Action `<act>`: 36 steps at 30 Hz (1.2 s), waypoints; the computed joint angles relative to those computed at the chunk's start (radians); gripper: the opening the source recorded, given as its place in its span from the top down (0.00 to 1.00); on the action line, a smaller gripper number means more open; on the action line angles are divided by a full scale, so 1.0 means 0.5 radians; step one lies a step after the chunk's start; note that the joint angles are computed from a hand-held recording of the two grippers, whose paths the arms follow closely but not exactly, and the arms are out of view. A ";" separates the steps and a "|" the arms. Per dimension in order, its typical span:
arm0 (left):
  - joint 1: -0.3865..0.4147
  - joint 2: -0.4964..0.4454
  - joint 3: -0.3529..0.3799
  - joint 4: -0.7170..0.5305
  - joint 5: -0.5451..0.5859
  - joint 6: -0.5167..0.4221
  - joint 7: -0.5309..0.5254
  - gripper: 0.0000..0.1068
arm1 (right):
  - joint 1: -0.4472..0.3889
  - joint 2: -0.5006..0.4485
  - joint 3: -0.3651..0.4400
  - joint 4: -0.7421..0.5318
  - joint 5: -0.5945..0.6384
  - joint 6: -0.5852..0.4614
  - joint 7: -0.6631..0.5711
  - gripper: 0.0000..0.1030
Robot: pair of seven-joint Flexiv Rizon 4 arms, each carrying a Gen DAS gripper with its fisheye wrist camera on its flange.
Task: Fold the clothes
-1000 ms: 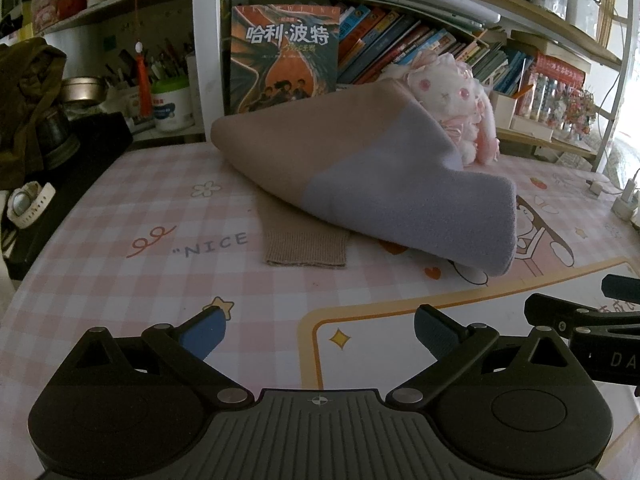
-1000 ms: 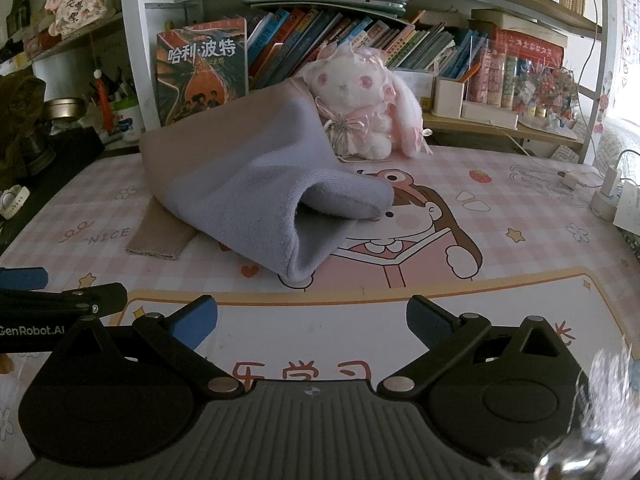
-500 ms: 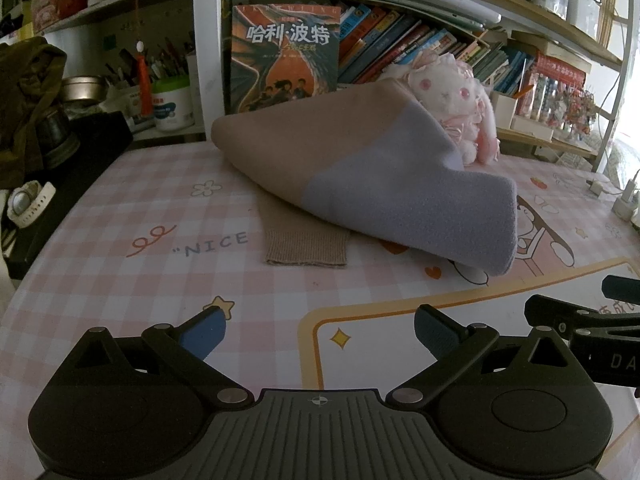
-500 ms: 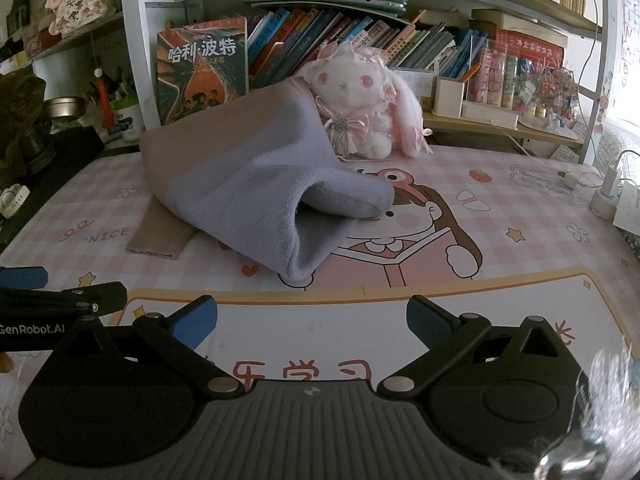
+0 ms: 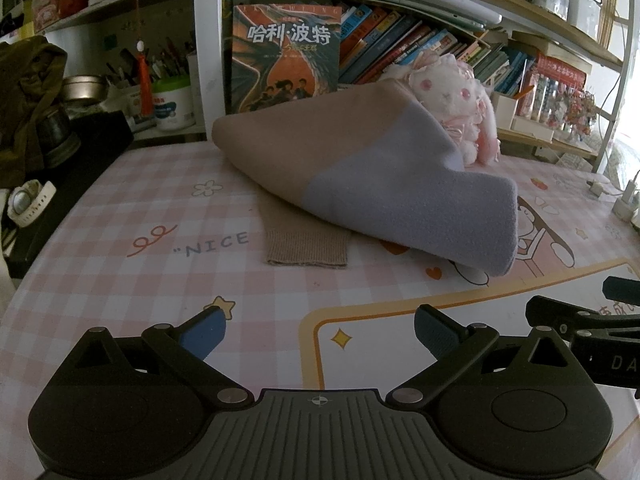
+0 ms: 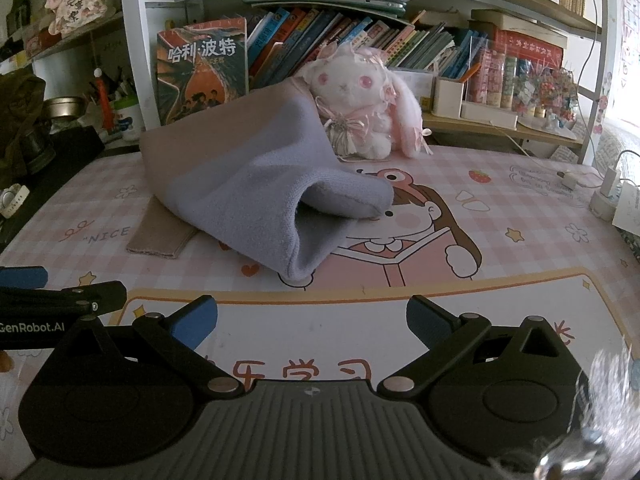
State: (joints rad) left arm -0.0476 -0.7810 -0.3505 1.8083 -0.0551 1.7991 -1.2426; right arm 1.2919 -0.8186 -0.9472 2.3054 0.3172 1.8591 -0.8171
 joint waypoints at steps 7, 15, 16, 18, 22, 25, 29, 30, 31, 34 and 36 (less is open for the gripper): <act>0.001 -0.002 0.001 0.000 0.004 0.007 -0.006 0.05 | 0.001 0.001 -0.003 -0.002 -0.004 -0.008 -0.001 0.01; 0.029 -0.009 -0.030 0.000 0.019 -0.001 0.002 0.05 | 0.007 -0.001 -0.009 -0.002 -0.014 -0.021 0.012 0.01; 0.048 -0.011 -0.052 0.004 0.026 -0.005 0.007 0.05 | 0.006 -0.001 -0.009 -0.002 -0.016 -0.022 0.013 0.01; 0.076 -0.016 -0.084 0.008 0.036 -0.012 0.017 0.05 | 0.006 0.000 -0.009 -0.002 -0.019 -0.025 0.015 0.01; 0.103 -0.022 -0.117 0.013 0.044 -0.015 0.030 0.05 | 0.009 -0.002 -0.010 -0.001 -0.024 -0.023 0.017 0.01; 0.099 -0.024 -0.115 0.014 0.046 -0.007 0.033 0.05 | 0.010 0.002 -0.005 0.002 -0.029 -0.020 0.008 0.01; 0.070 -0.022 -0.087 0.010 0.038 -0.005 0.028 0.05 | 0.003 0.013 0.008 0.002 -0.036 -0.025 -0.004 0.01; 0.065 -0.022 -0.083 0.008 0.035 -0.008 0.027 0.05 | -0.002 0.018 0.013 0.002 -0.039 -0.027 -0.007 0.01; 0.055 -0.020 -0.074 0.007 0.028 -0.010 0.023 0.05 | -0.008 0.022 0.017 0.002 -0.042 -0.029 -0.009 0.01; 0.023 -0.015 -0.045 0.001 0.008 -0.015 0.009 0.05 | -0.041 0.039 0.041 -0.001 -0.052 -0.016 -0.025 0.01; -0.015 -0.007 -0.007 -0.003 -0.012 -0.015 -0.007 0.05 | -0.075 0.054 0.072 -0.005 -0.058 0.003 -0.048 0.01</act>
State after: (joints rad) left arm -0.0552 -0.7844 -0.3538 1.8069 -0.0609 1.7914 -1.2459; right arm 1.2542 -0.7916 -0.9110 2.3030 0.2880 1.8607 -0.8409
